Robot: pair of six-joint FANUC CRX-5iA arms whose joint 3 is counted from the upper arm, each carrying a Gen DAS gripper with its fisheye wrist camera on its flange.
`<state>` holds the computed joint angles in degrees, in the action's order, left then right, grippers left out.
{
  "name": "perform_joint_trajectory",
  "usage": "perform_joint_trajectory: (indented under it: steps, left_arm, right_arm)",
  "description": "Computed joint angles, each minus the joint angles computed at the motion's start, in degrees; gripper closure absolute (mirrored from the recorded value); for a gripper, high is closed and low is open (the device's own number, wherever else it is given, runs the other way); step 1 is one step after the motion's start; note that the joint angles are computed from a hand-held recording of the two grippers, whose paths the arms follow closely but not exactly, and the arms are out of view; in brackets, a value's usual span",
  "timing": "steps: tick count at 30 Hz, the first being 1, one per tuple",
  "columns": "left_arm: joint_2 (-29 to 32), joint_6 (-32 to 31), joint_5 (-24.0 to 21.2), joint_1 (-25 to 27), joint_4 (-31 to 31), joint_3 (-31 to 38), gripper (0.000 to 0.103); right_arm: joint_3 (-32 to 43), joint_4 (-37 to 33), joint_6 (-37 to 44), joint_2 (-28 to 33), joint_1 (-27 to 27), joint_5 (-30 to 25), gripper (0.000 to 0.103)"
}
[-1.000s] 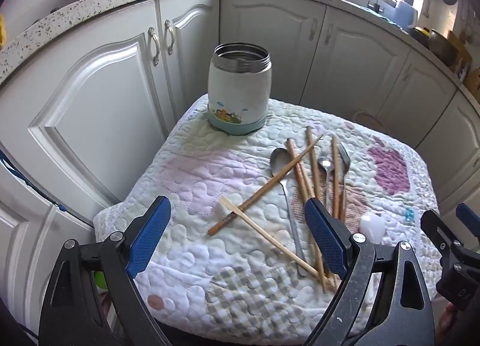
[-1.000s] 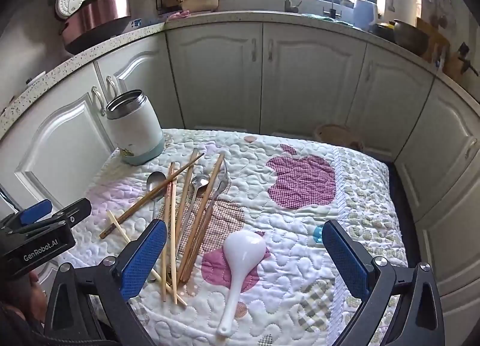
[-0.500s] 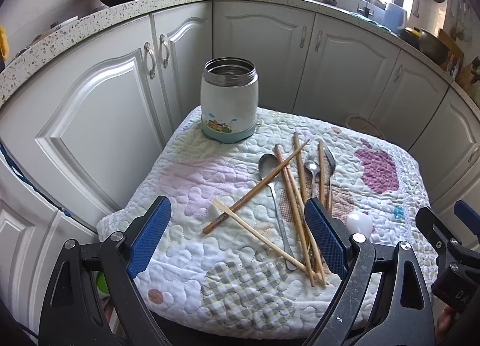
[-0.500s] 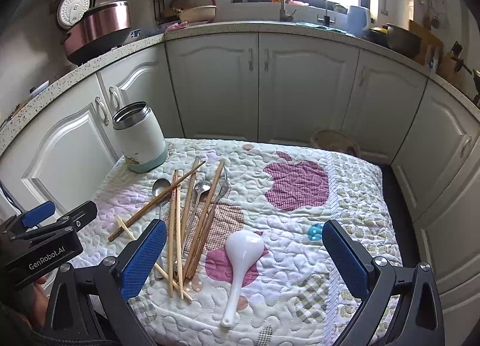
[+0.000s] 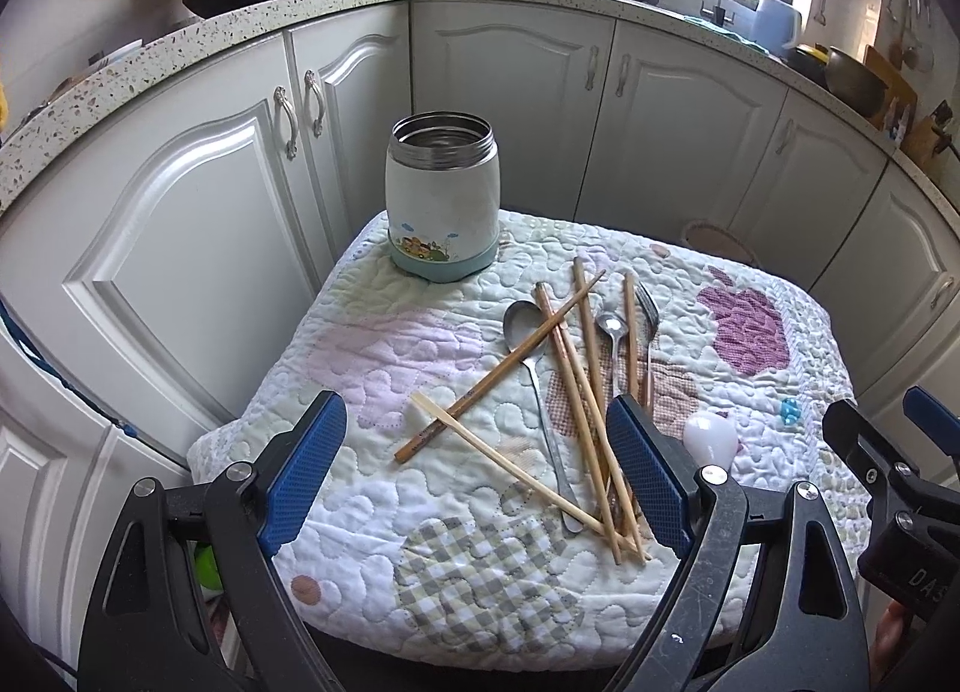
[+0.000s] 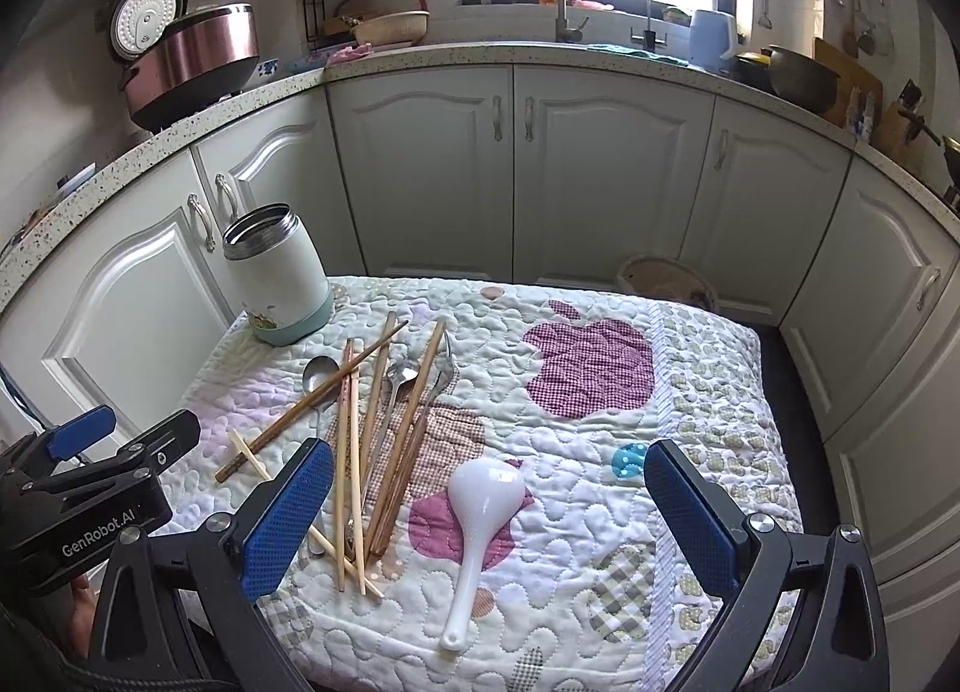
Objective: Organize utensils
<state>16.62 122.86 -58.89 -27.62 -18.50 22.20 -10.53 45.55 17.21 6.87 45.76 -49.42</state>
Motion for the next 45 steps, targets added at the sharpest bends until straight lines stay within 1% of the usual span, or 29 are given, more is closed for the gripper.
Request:
perform_joint_trajectory:
  steps: [7,12,37,45]
  left_arm:
    - [0.9,0.1,-0.6,0.5,0.6,0.9,0.014]
    - [1.0,0.2,-0.2,0.8,1.5,0.7,0.014]
    - [1.8,0.2,-0.7,0.7,2.1,0.9,0.014]
    - [1.1,0.6,-0.3,0.7,2.1,0.7,0.014]
  right_arm:
    - [0.9,-0.8,2.0,0.9,-0.5,0.7,0.0]
    - [1.6,-0.9,3.2,1.5,-0.3,0.4,0.0]
    - [2.2,-2.4,4.6,2.0,-0.4,-0.4,0.0]
    - [2.1,-2.2,5.0,1.6,-0.2,-0.5,0.0]
